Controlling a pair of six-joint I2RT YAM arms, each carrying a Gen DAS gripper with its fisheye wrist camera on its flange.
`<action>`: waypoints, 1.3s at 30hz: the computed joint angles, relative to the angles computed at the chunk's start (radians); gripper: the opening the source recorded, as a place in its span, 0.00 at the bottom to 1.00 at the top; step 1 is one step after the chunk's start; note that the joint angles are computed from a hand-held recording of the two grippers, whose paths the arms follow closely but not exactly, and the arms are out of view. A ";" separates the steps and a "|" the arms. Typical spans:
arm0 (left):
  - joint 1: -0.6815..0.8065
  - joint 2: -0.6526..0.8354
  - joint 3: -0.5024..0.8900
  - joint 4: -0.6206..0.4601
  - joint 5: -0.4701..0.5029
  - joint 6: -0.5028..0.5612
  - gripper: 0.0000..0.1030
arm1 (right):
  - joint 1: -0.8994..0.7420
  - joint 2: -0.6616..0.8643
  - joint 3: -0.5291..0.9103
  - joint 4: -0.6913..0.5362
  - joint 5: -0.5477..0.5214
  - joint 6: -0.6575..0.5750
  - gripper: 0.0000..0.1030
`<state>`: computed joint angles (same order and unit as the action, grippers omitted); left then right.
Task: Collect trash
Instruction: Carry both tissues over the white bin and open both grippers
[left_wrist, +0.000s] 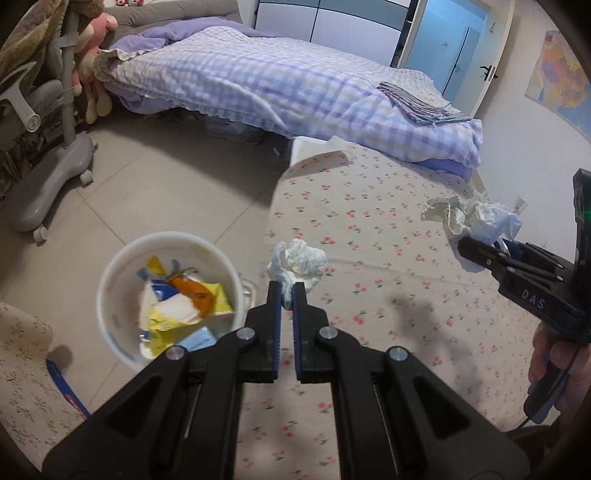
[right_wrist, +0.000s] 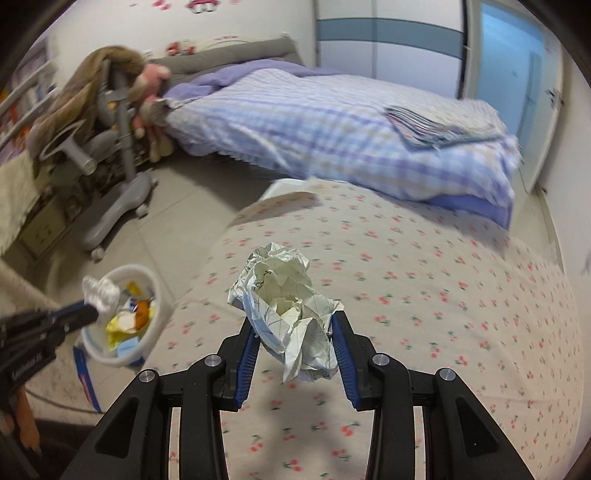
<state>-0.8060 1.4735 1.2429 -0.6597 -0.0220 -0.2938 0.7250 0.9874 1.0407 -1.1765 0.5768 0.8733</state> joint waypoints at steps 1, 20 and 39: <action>0.016 -0.010 -0.011 0.000 0.002 0.013 0.06 | 0.020 0.018 -0.006 0.022 -0.003 0.002 0.39; 0.300 0.088 -0.039 -0.022 0.048 0.191 0.06 | 0.058 0.417 0.114 0.389 -0.216 -0.129 0.39; 0.461 0.197 0.061 -0.184 0.052 0.164 0.84 | 0.001 0.603 0.196 0.507 -0.338 -0.182 0.42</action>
